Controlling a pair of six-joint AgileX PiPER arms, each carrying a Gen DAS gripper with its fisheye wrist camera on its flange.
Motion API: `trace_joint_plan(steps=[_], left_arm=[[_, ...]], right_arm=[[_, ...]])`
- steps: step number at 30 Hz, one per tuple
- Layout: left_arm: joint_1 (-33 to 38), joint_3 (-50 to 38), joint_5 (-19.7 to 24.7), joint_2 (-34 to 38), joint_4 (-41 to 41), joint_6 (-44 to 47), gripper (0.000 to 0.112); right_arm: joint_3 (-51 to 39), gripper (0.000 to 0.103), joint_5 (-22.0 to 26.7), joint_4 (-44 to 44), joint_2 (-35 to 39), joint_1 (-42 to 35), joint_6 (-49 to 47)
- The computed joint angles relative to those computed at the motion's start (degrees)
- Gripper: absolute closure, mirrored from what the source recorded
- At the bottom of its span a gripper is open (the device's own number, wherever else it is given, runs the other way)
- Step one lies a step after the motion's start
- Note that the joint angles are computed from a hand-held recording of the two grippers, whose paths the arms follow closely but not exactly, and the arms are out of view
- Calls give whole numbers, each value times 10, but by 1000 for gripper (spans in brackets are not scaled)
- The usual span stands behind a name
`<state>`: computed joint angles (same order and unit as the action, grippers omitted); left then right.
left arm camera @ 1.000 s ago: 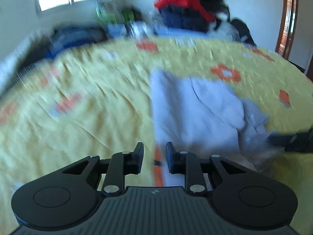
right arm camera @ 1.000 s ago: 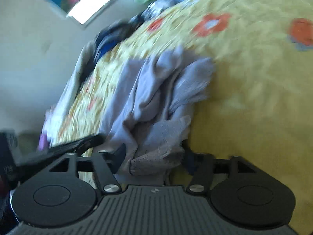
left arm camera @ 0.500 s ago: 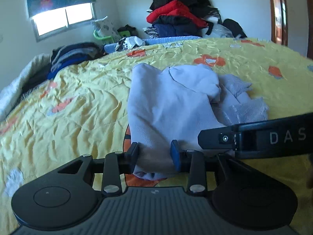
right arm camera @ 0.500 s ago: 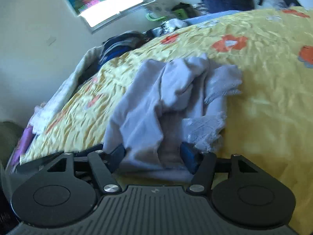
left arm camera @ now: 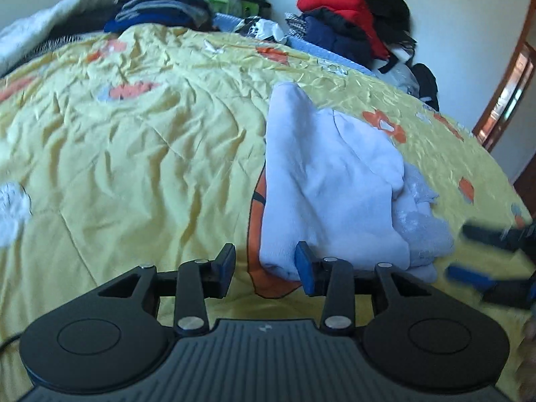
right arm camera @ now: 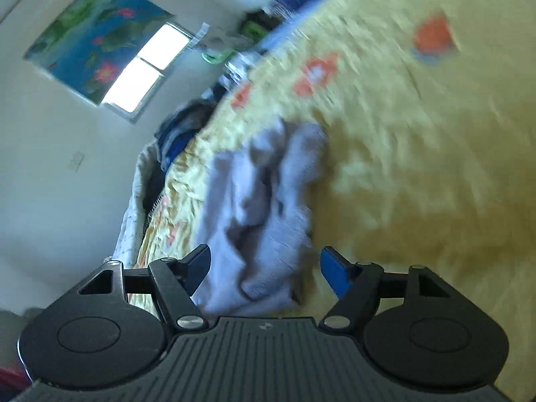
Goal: Fold small clothes
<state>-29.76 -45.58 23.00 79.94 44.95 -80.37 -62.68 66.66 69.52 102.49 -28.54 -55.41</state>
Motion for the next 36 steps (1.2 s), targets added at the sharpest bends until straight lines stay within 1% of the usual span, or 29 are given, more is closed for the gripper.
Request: trace_joint_plan(steps=[1,2,4,5,6,7,9,10,12,17,18,19,20,21,22,23,24,25,26,27,29,30,32,34,35,36], left_arm=[[3,-3,-7,2,-23,19,74],[10,-9,-12,5,-63,54,74],[22,-13,-17,6,-109,95,76],[25,-11,-19,4,-120,111,77],[26,-15,-13,6,-134,133,79],[26,-19,-8,9,-146,155,80],[23,-28,7,15,-156,189,82],[20,-28,9,17,-146,188,82],[13,-25,8,19,-114,168,82],[-8,-18,18,20,-34,102,79],[-12,-18,23,21,-21,88,75],[-20,-18,33,23,5,64,69],[-31,-18,48,23,31,40,65],[-44,-18,69,21,54,17,59],[-54,-13,83,14,74,-3,59],[-65,-6,95,3,94,-24,59],[-77,0,107,-6,111,-44,58],[-90,7,119,-12,135,-70,57],[-102,15,129,-15,159,-100,56],[-111,19,138,-15,173,-121,55],[-122,22,142,-8,179,-149,54],[-127,24,143,-4,182,-162,54],[-143,30,149,6,206,-197,54],[-161,38,154,19,245,-241,54],[-171,42,160,26,263,-260,54],[-179,43,166,35,275,-273,54]], right_arm=[[-3,40,5,-12,6,6,2],[1,43,2,-20,6,14,-1],[15,58,-9,-19,-1,25,-20],[17,66,-13,-26,-3,31,-21],[18,84,-21,-39,-6,38,-19],[19,89,-30,-50,-8,45,-18],[33,91,-46,-52,-17,46,-45],[33,92,-43,-53,-19,43,-48],[32,90,-42,-52,-14,41,-55],[26,91,-45,-57,-16,42,-63],[20,91,-44,-58,-12,43,-57],[18,87,-41,-60,-11,41,-49],[17,84,-36,-58,-12,36,-38],[17,75,-38,-52,-13,34,-34],[27,66,-42,-47,-26,27,-38],[37,61,-50,-43,-40,21,-44],[52,50,-62,-40,-61,14,-58],[73,45,-78,-34,-86,9,-81],[100,43,-93,-22,-115,0,-115],[119,38,-107,-16,-135,-2,-135],[154,35,-153,-25,-179,12,-156],[168,31,-183,-38,-196,28,-157],[196,29,-233,-43,-222,56,-171],[218,28,-271,-37,-234,82,-182],[227,27,-288,-30,-239,91,-186],[242,26,-315,-13,-248,106,-201]])
